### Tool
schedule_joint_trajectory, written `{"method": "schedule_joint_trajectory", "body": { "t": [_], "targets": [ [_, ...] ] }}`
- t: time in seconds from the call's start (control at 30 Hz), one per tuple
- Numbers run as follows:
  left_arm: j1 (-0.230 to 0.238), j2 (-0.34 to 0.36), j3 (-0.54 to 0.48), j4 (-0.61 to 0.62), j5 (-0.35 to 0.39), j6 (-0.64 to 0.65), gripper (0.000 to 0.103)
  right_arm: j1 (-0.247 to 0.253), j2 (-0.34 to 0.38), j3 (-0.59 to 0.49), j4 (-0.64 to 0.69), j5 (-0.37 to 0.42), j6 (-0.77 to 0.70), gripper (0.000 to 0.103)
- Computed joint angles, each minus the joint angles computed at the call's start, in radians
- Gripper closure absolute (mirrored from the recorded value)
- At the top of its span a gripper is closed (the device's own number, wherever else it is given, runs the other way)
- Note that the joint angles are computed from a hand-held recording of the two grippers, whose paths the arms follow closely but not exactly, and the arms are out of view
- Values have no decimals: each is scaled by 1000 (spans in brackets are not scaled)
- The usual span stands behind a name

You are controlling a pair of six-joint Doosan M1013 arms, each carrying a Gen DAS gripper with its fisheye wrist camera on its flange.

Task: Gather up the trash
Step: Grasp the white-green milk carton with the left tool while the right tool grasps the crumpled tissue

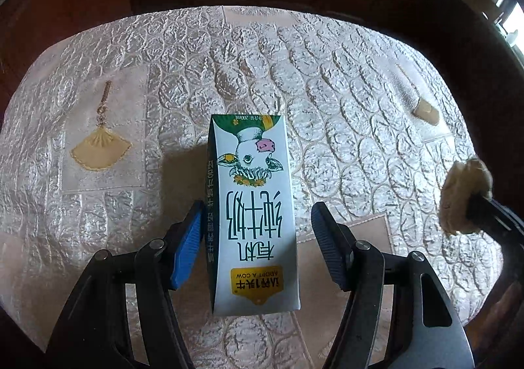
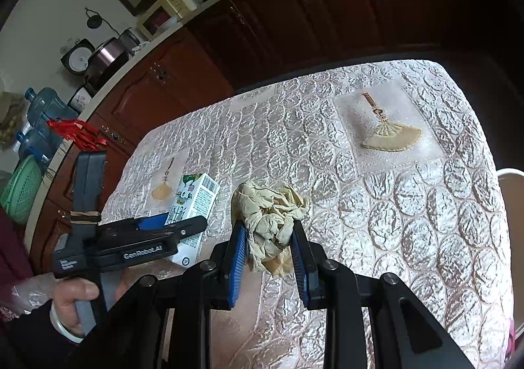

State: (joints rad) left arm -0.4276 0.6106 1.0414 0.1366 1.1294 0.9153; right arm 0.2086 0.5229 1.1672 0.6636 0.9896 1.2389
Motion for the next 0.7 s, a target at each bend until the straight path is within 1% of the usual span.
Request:
{"method": "schedule_joint_trajectory", "body": {
  "t": [0.07,0.17,0.27,0.4,0.57,0.7],
  "targets": [
    [0,-1,7,-3,-6,-1,53,0,-5,6,0,-3,-1,77],
    [0,-12,15,-20,-24,15,53,-4,-13,14,7,-10,-8,77],
    [-12,-29,19,5,-58,31,53,-8,-23,23,12,-18,-12,77],
    [-24,-39,2,8,-78,61,53,-18,-39,39,22,-36,-16,77],
    [-43,-32,-46,9,-87,107,53,-36,-63,63,28,-66,-17,77],
    [-65,-1,-117,1,-76,152,53,-54,-84,79,17,-96,-2,77]
  ]
}}
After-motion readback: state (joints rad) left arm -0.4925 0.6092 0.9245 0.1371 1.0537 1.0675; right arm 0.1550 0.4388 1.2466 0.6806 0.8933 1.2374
